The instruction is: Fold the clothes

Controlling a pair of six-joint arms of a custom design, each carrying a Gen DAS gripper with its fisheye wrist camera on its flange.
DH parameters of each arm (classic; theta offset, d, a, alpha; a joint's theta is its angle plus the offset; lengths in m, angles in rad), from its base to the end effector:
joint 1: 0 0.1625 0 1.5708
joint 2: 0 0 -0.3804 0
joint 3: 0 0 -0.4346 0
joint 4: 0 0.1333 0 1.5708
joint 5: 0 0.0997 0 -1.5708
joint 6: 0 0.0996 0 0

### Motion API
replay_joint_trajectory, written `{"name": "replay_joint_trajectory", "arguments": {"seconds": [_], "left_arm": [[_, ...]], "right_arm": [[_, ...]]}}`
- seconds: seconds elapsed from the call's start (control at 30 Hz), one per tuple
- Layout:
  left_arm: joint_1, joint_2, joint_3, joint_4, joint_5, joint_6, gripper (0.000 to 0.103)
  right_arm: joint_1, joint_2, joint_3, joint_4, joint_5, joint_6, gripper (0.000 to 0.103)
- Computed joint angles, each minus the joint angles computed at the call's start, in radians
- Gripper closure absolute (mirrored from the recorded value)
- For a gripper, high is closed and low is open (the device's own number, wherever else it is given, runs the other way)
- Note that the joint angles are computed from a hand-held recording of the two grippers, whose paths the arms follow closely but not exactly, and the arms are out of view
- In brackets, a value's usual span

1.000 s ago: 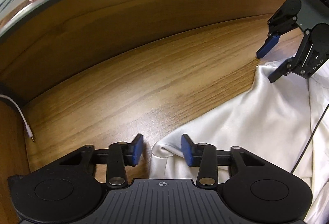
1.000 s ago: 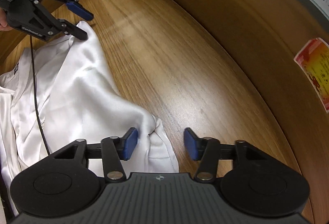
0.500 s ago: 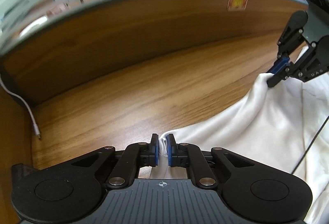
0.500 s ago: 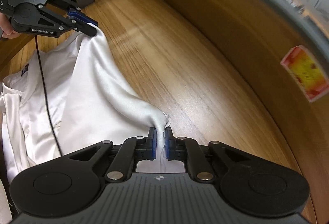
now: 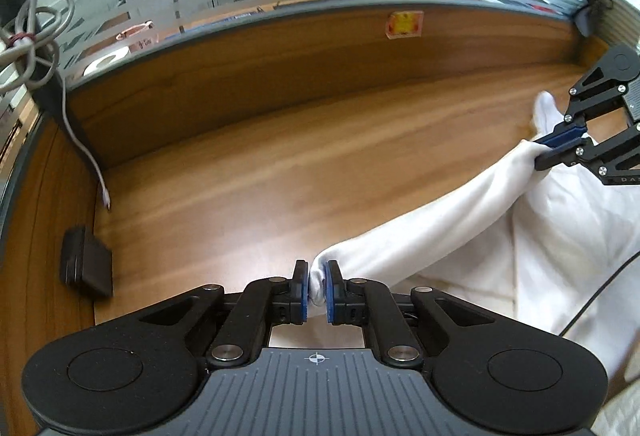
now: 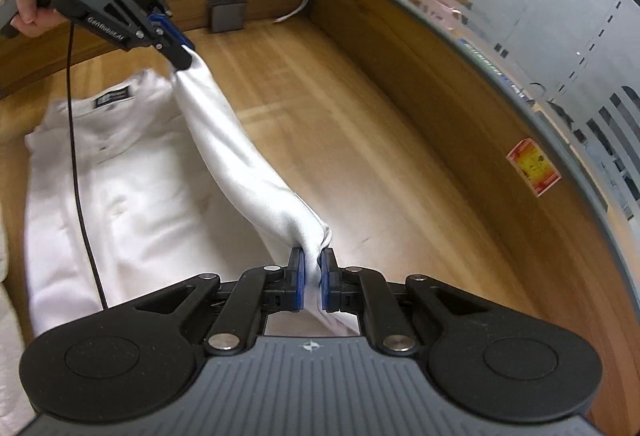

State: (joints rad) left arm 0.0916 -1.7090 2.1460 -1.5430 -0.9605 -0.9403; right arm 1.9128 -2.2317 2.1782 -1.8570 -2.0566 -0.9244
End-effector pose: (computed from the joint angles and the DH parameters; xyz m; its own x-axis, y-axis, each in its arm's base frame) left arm -0.3748 -0.2256 0.2377 -0.6124 0.4289 -0.6641 0.6709 0.7263 -0.1495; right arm 0.1904 -0.2760 0.4362 -0.2808 -0.7994 0.5311 -0.8971 0.4153 0.1507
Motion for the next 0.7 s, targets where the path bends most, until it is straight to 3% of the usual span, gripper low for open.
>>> {"name": "replay_joint_trajectory", "arguments": {"seconds": [0.33, 0.47, 0.57, 0.67, 0.7], "left_arm": [[-0.050, 0.007, 0.010, 0.087, -0.185, -0.015, 0.092], [-0.051, 0.016, 0.029, 0.093, -0.255, -0.016, 0.091], [-0.053, 0.021, 0.036, 0.103, -0.274, -0.024, 0.089], [-0.075, 0.017, 0.022, 0.118, -0.259, -0.047, 0.077], [-0.087, 0.010, 0.017, 0.118, -0.251, -0.057, 0.068]], "right_arm": [[0.104, -0.153, 0.101, 0.180, -0.082, 0.062, 0.094], [0.093, -0.190, 0.140, 0.234, -0.099, 0.075, 0.092], [0.083, -0.208, 0.143, 0.262, -0.090, 0.106, 0.085], [0.087, -0.217, 0.116, 0.282, -0.064, 0.165, 0.080], [0.090, -0.217, 0.100, 0.290, -0.053, 0.193, 0.080]]}}
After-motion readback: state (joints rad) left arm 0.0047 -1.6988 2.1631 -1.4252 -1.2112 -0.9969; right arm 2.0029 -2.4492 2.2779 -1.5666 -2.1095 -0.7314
